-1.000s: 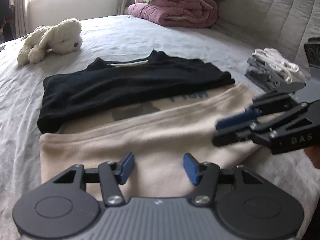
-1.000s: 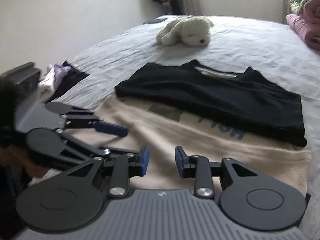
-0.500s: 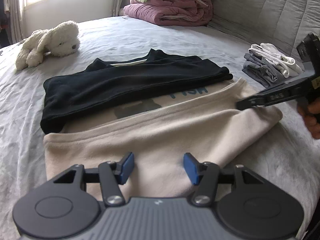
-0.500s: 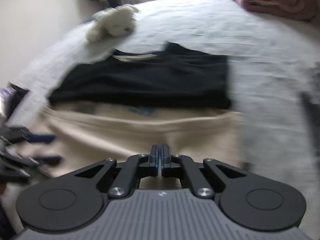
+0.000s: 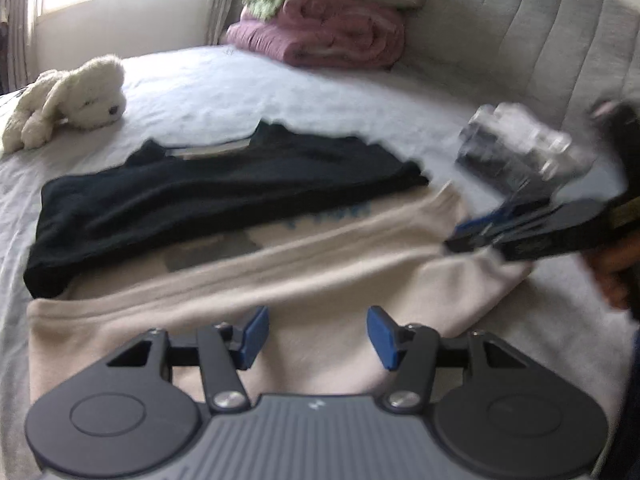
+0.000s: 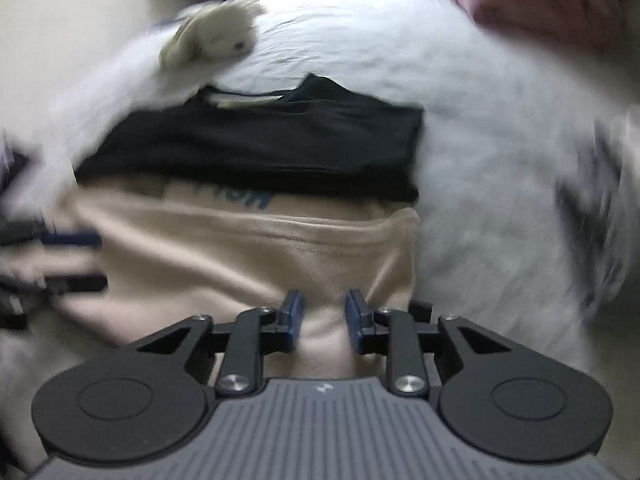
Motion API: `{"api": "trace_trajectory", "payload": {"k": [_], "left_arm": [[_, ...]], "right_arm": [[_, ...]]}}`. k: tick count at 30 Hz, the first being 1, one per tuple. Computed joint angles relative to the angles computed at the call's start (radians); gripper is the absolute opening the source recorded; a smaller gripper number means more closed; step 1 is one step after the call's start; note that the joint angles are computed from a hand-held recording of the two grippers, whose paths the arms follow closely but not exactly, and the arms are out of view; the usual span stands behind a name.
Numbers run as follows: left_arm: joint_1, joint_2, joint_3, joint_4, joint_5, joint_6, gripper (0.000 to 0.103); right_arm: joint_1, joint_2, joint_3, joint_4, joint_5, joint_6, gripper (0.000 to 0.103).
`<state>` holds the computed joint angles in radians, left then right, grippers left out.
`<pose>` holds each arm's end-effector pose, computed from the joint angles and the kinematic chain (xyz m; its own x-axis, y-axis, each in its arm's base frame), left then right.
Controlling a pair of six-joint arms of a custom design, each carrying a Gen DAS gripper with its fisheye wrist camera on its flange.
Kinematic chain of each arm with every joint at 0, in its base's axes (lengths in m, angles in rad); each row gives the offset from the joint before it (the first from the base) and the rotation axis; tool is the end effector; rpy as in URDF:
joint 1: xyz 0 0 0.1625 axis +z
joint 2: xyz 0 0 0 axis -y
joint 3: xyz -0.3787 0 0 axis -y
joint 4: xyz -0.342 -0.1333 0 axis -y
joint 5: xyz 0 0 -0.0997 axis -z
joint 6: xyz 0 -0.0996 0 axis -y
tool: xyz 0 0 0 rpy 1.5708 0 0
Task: Fold clothes
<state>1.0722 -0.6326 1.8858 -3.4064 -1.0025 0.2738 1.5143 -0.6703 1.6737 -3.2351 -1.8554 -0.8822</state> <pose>-0.0949 -0.5651 0.0462 -0.7409 0.3360 -0.5815 0.6229 0.6675 -0.4080 0.0703 -0.6229 0.0951 -0.6372 -0.4648 0.6148 -0.7041 0.6756 -0.2189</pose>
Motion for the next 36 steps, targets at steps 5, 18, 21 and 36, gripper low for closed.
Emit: {"api": "trace_trajectory", "payload": {"k": [5, 18, 21, 36], "left_arm": [[0.005, -0.005, -0.006, -0.003, 0.025, -0.019, 0.054], [0.014, -0.032, 0.024, 0.001, 0.0, -0.01, 0.055], [0.023, -0.042, 0.026, 0.009, -0.019, -0.026, 0.055], [0.026, -0.05, 0.042, -0.003, -0.029, 0.003, 0.055]], "right_arm": [[-0.022, -0.042, 0.018, 0.107, 0.095, 0.001, 0.03], [0.014, 0.072, -0.072, 0.046, 0.199, -0.16, 0.041], [0.025, 0.093, -0.112, 0.091, 0.223, -0.228, 0.05], [0.051, 0.171, -0.167, 0.07, 0.216, -0.37, 0.01]]}}
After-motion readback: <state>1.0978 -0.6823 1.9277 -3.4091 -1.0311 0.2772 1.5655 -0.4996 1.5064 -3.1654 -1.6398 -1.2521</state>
